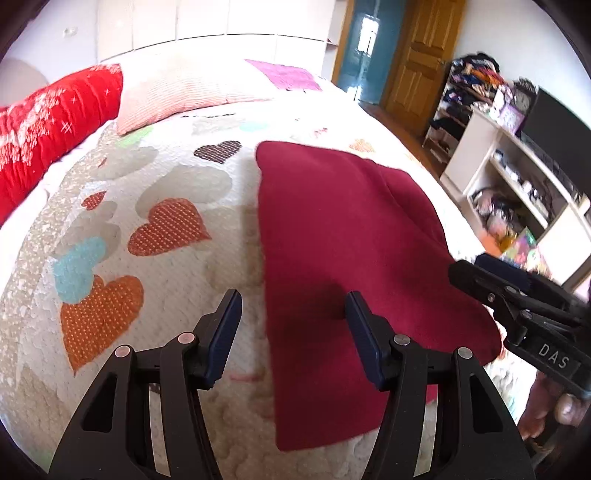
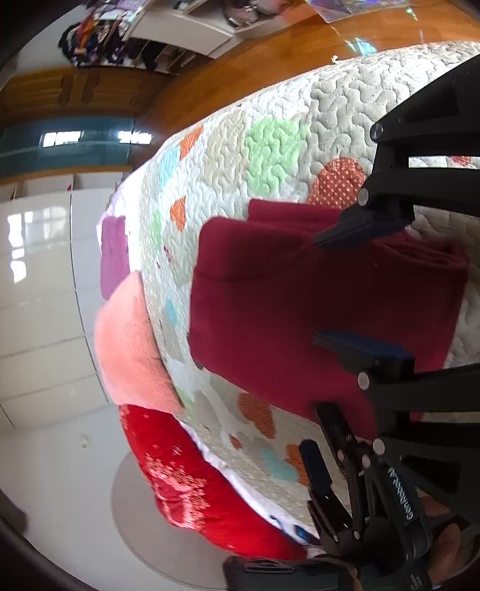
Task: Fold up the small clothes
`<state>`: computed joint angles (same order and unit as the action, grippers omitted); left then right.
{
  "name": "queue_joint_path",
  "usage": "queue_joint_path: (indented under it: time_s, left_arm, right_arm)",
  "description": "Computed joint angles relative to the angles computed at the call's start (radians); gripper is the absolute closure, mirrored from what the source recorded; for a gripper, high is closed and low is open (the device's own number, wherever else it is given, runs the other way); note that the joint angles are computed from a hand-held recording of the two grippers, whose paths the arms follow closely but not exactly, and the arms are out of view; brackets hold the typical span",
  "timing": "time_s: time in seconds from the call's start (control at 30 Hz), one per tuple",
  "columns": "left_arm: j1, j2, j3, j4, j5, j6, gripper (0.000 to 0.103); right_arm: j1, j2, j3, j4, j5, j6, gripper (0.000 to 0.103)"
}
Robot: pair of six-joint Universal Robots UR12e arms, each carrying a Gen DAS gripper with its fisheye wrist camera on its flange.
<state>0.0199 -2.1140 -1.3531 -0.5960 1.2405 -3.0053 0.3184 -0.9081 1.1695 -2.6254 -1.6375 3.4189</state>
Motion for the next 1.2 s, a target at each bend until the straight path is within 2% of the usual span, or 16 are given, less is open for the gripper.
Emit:
queue_joint_path:
  time_s: [0.07, 0.1, 0.17, 0.23, 0.33, 0.43, 0.5, 0.57, 0.6, 0.67, 0.77, 0.9, 1.0, 1.03, 1.1, 1.2]
  left_arm:
    - [0.011, -0.015, 0.025, -0.037, -0.048, -0.026, 0.044]
    - [0.015, -0.023, 0.038, -0.060, -0.071, -0.035, 0.039]
    - [0.024, -0.043, 0.067, -0.108, -0.131, -0.055, 0.027]
    - [0.028, -0.065, 0.095, -0.163, -0.181, -0.063, 0.027]
    - [0.027, -0.093, 0.129, -0.220, -0.223, -0.072, 0.027]
    - [0.029, -0.112, 0.142, -0.243, -0.301, -0.083, 0.027]
    - [0.026, -0.107, 0.133, -0.225, -0.285, -0.075, 0.034]
    - [0.029, -0.095, 0.122, -0.216, -0.288, -0.059, 0.044]
    - [0.032, -0.087, 0.118, -0.220, -0.293, -0.049, 0.049]
    - [0.043, -0.058, 0.093, -0.198, -0.301, -0.028, 0.050]
    - [0.059, -0.011, 0.042, -0.123, -0.248, -0.001, 0.050]
    - [0.086, 0.004, 0.025, -0.151, -0.207, -0.004, 0.050]
    - [0.088, -0.004, 0.027, -0.198, -0.124, -0.024, 0.047]
    - [0.093, -0.004, 0.019, -0.186, -0.138, -0.028, 0.046]
    - [0.098, 0.004, 0.000, -0.147, -0.148, -0.044, 0.045]
    - [0.092, 0.014, -0.014, -0.105, -0.107, -0.044, 0.045]
  right_arm:
    - [-0.010, 0.005, 0.002, -0.017, -0.003, 0.037, 0.031]
    - [-0.015, 0.008, 0.001, -0.020, -0.001, 0.050, 0.027]
    - [-0.029, 0.021, -0.013, 0.003, 0.016, 0.067, 0.025]
    - [-0.043, 0.036, -0.027, 0.032, 0.054, 0.076, 0.025]
    - [-0.078, 0.062, -0.034, 0.009, 0.201, 0.128, 0.025]
    - [-0.109, 0.088, -0.036, -0.041, 0.353, 0.227, 0.024]
    - [-0.110, 0.096, -0.038, -0.071, 0.379, 0.233, 0.033]
    - [-0.104, 0.092, -0.041, -0.073, 0.373, 0.205, 0.050]
    - [-0.102, 0.088, -0.038, -0.087, 0.379, 0.200, 0.052]
    - [-0.097, 0.077, -0.036, -0.103, 0.395, 0.187, 0.056]
    - [-0.082, 0.071, -0.051, -0.106, 0.435, 0.147, 0.057]
    - [-0.049, 0.094, -0.098, -0.088, 0.432, 0.103, 0.057]
    - [-0.027, 0.117, -0.151, 0.059, 0.376, 0.082, 0.050]
    - [-0.021, 0.118, -0.161, 0.095, 0.338, 0.078, 0.049]
    - [-0.012, 0.098, -0.135, 0.069, 0.282, 0.072, 0.048]
    - [0.007, 0.068, -0.099, -0.026, 0.187, 0.029, 0.048]
